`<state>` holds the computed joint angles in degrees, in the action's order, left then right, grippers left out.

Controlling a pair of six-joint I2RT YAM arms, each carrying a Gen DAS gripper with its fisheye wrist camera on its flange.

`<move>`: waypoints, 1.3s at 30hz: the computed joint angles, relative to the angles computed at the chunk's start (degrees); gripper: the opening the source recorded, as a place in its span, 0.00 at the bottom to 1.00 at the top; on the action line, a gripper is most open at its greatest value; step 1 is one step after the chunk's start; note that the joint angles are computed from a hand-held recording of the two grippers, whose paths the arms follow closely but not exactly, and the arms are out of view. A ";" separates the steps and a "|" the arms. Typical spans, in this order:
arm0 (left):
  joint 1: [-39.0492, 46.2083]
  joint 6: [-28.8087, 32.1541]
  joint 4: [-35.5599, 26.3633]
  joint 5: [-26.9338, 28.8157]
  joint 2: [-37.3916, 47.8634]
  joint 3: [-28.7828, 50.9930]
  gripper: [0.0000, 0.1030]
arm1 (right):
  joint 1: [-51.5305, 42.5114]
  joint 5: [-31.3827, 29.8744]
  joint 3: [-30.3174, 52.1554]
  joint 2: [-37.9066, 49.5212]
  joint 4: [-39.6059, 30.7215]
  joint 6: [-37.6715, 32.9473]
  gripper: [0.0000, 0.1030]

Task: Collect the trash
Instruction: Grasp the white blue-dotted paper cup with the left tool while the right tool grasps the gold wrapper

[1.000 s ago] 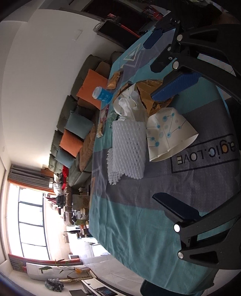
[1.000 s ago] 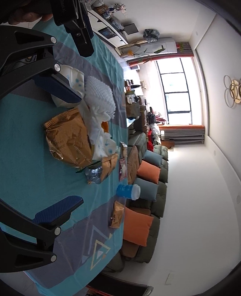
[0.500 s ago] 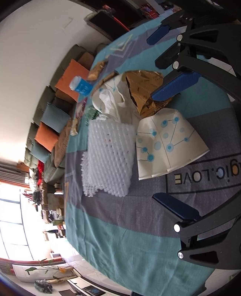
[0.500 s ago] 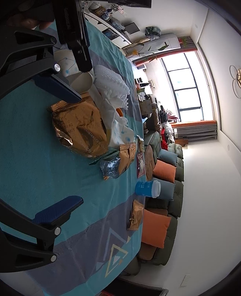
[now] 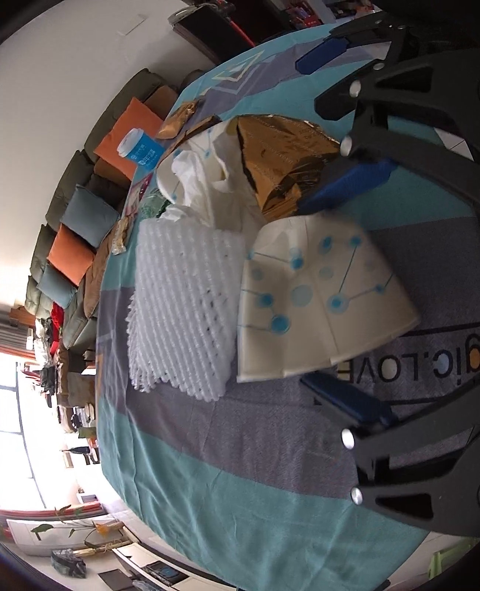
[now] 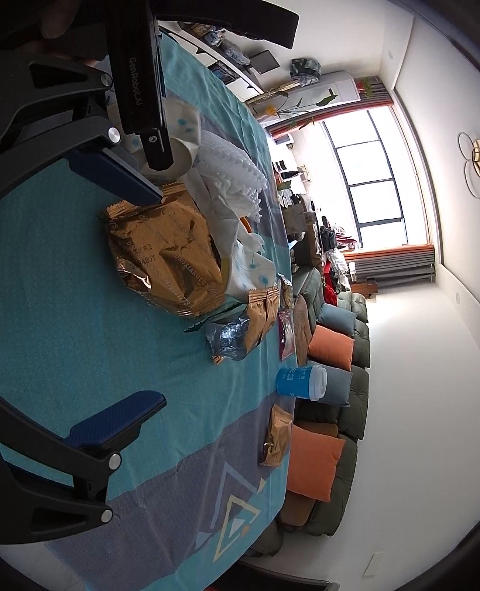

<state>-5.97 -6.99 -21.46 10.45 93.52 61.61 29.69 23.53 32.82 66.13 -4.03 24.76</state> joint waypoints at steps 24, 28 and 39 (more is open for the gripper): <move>9.66 5.35 0.04 6.86 -9.34 -5.76 0.81 | -0.76 -7.22 5.46 11.27 1.42 1.08 0.64; 11.95 5.67 0.24 8.50 -9.52 -5.70 0.81 | -1.09 -8.21 6.09 11.60 0.72 1.79 0.58; 17.11 6.99 1.47 12.60 -10.55 -7.10 0.81 | 1.89 -5.28 4.61 4.52 -4.94 4.53 0.14</move>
